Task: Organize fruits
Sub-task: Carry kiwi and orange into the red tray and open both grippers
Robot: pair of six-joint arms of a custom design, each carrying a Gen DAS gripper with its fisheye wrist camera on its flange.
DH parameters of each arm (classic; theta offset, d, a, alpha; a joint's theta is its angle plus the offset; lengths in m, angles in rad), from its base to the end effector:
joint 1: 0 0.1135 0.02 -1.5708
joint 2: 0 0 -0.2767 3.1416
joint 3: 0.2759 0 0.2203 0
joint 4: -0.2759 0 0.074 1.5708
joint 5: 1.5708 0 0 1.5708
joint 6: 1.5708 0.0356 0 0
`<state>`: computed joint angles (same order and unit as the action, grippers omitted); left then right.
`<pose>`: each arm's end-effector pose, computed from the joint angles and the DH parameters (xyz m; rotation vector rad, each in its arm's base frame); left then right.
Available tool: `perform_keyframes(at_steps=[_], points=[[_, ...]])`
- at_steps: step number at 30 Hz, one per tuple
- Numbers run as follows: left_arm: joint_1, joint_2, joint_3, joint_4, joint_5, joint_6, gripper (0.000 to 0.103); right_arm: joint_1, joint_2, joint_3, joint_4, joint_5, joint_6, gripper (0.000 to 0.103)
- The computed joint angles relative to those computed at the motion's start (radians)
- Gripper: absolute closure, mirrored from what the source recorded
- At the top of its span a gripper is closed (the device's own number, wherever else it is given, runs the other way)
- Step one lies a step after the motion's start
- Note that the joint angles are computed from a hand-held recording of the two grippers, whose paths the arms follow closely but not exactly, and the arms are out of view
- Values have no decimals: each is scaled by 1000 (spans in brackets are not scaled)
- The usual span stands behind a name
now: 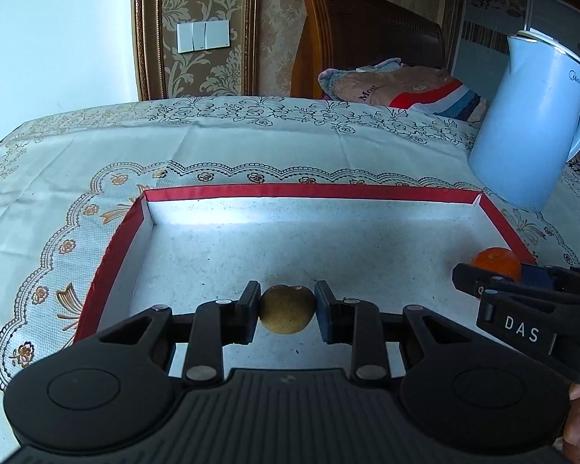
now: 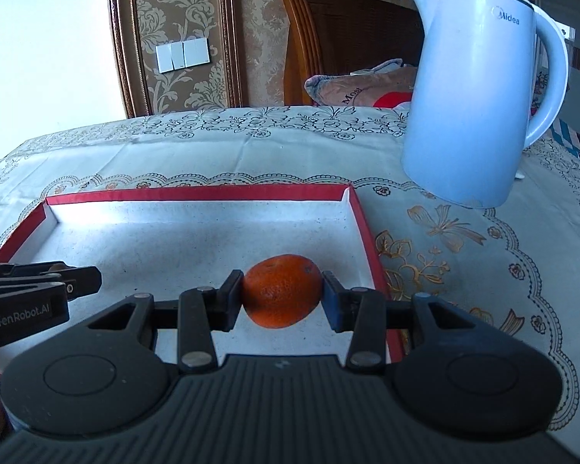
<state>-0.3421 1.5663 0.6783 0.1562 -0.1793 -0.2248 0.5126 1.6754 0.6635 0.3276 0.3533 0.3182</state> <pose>0.2661 -0.0880 0.1908 0.0426 2.2895 -0.0879 0.2635 0.1341 0.1729 -0.0279 2.2062 0.0621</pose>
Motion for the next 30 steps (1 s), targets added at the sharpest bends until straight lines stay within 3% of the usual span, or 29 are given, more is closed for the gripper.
perform_keyframes(at_steps=[20,22,24,26,28,30], points=[[-13,45,24,-7,-29,-1,70,-14,33,43,-47,-16,10,62],[-11,41,23,-12,-26,-11,55,-18,32,39,-43,-21,14,61],[-3,36,19,-11,-18,-21,46,-18,23,29,-31,-15,18,50],[8,25,10,-6,-5,-24,46,-10,11,13,-6,9,13,37],[14,12,-1,2,2,-27,43,-7,-3,-4,17,20,3,33],[15,-4,-27,31,-2,-29,33,-3,-15,-18,32,31,2,33]])
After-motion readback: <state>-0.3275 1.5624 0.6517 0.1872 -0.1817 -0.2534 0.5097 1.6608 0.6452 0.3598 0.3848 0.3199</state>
